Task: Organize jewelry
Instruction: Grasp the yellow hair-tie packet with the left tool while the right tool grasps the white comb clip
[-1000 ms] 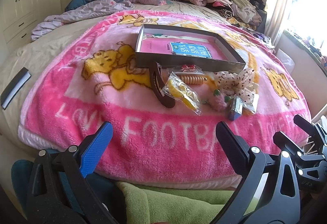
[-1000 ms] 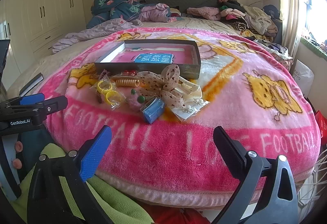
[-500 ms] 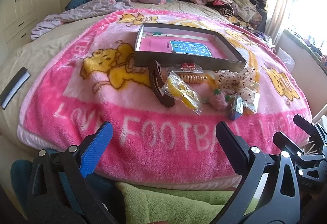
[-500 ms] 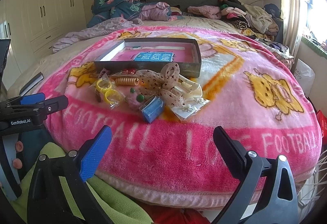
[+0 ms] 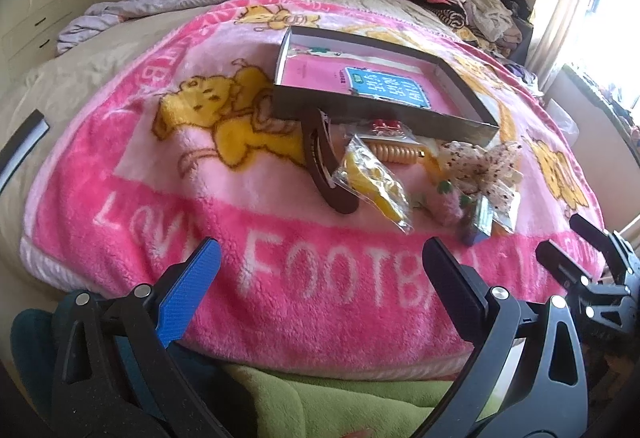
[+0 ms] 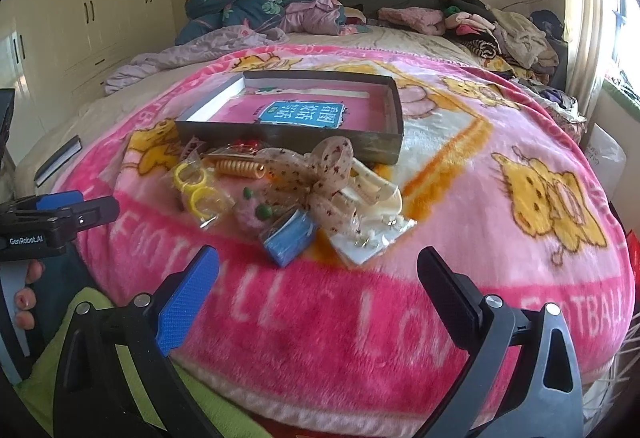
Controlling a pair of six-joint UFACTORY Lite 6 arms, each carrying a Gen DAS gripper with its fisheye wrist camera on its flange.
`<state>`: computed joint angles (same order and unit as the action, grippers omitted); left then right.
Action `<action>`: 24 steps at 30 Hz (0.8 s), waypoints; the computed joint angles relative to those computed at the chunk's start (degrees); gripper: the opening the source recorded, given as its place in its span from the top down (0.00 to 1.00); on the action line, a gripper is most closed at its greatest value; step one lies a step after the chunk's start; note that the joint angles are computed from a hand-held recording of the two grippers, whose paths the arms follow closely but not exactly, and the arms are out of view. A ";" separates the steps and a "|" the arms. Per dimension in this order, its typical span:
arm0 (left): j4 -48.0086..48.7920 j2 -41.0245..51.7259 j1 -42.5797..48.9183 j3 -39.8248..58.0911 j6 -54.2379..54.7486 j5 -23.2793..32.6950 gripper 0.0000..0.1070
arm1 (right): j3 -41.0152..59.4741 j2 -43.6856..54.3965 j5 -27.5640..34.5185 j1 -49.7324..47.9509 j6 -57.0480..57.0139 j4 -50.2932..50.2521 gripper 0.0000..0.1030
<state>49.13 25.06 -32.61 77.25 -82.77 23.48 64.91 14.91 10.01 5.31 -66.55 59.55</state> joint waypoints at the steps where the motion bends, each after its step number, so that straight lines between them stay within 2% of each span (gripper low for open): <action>1: -1.96 0.49 0.75 0.51 1.85 -0.86 0.13 | 1.78 1.49 0.43 -0.35 1.77 -1.77 0.06; 3: -5.94 1.53 2.09 1.49 5.84 -2.94 0.13 | 4.34 3.33 1.31 -0.96 3.20 -3.32 0.06; 6: -11.15 4.19 2.78 4.91 11.92 -2.74 0.13 | 7.83 5.95 1.33 -1.72 6.09 -6.60 0.06; 10: -24.88 8.09 3.79 9.40 26.00 -4.92 0.13 | 13.17 9.93 2.61 -3.65 8.92 -9.63 0.06; 12: -31.04 10.59 3.80 12.49 32.53 -4.29 0.15 | 15.76 11.82 3.13 -4.49 11.54 -12.69 0.06; 16: -36.54 16.57 3.00 20.10 39.68 -1.68 0.22 | 19.95 15.14 3.68 -5.80 13.72 -16.36 0.06; 17: -40.35 17.91 3.22 21.77 43.41 -1.41 0.23 | 21.20 16.23 4.24 -6.20 13.73 -16.92 0.06; 20: -45.22 20.69 3.63 25.09 47.93 -1.12 0.32 | 24.55 19.06 5.45 -7.18 14.98 -19.05 0.07; 24: -49.89 23.97 4.16 29.36 51.47 -0.46 0.43 | 29.40 23.32 6.96 -7.75 17.97 -23.12 0.19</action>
